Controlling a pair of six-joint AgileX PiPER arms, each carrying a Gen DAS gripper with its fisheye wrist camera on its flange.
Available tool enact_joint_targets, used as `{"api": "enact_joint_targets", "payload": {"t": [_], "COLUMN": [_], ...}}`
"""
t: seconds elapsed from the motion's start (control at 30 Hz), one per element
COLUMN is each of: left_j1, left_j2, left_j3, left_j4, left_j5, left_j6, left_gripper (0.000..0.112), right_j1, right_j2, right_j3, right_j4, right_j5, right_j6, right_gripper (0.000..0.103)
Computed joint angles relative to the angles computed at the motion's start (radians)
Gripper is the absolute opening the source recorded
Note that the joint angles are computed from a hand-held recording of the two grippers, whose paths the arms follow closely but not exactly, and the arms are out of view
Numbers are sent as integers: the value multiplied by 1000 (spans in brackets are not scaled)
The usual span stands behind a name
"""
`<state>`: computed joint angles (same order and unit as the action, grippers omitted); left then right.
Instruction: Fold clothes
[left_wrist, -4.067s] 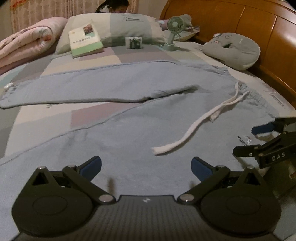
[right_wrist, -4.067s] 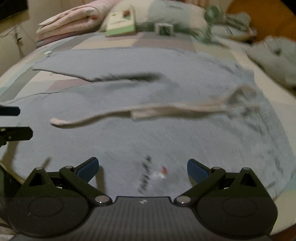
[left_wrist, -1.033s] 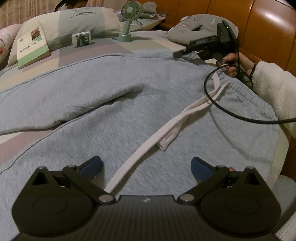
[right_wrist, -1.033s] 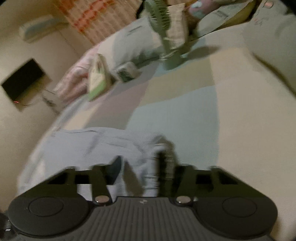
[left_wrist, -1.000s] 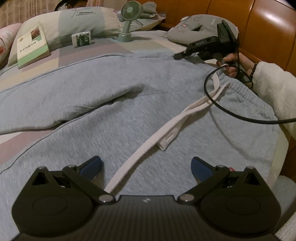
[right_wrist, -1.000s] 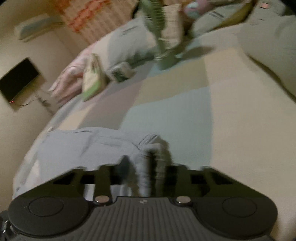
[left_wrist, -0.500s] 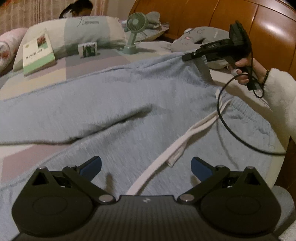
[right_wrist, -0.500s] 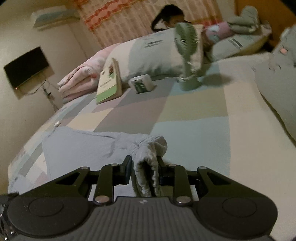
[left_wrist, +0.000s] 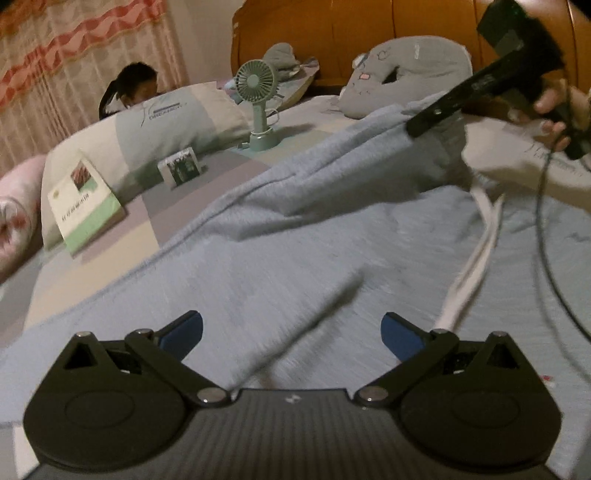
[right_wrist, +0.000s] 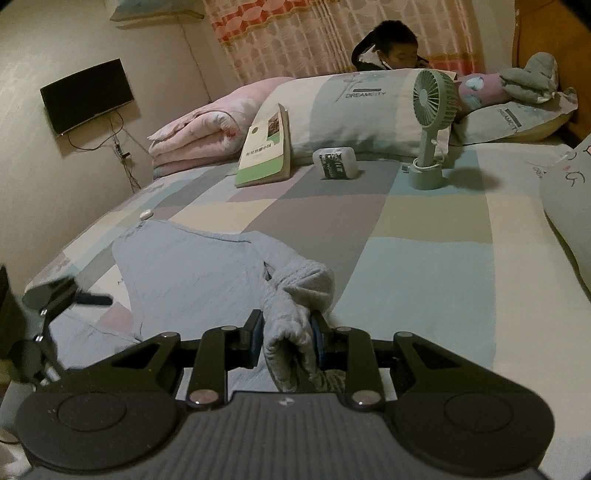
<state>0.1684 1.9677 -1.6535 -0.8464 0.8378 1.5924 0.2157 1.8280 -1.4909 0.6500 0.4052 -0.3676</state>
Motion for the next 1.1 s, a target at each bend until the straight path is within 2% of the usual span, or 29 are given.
{"api": "enact_joint_targets", "payload": {"t": [0.23, 0.33, 0.4, 0.53, 0.67, 0.83, 0.93, 1.0, 1.1], "left_j1": [-81, -113, -127, -160, -178, -177, -176, -176, -176], "left_j2": [143, 194, 220, 244, 273, 280, 281, 281, 281], "left_j3": [-209, -257, -269, -231, -225, -206, -205, -204, -203], "left_j4": [52, 52, 39, -7, -60, -170, -178, -179, -182], "left_j5": [-89, -162, -199, -329, -394, -418, -417, -417, -416], "left_j6": [-14, 39, 98, 256, 344, 479, 490, 493, 497], "left_gripper": [102, 102, 102, 102, 102, 102, 103, 103, 103], "right_j1": [47, 79, 102, 156, 217, 334, 409, 469, 510], "right_j2": [-37, -51, -59, -76, -94, -128, -143, -135, -120], "right_j3": [55, 69, 74, 82, 100, 149, 181, 180, 165], "right_j4": [-103, -201, -276, -466, -696, -1119, -1315, -1462, -1508], "right_j5": [-55, -64, -65, -67, -72, -49, -18, 52, 113], "right_j6": [55, 111, 159, 286, 456, 765, 880, 976, 991], "right_gripper": [31, 31, 31, 31, 31, 28, 27, 27, 27]}}
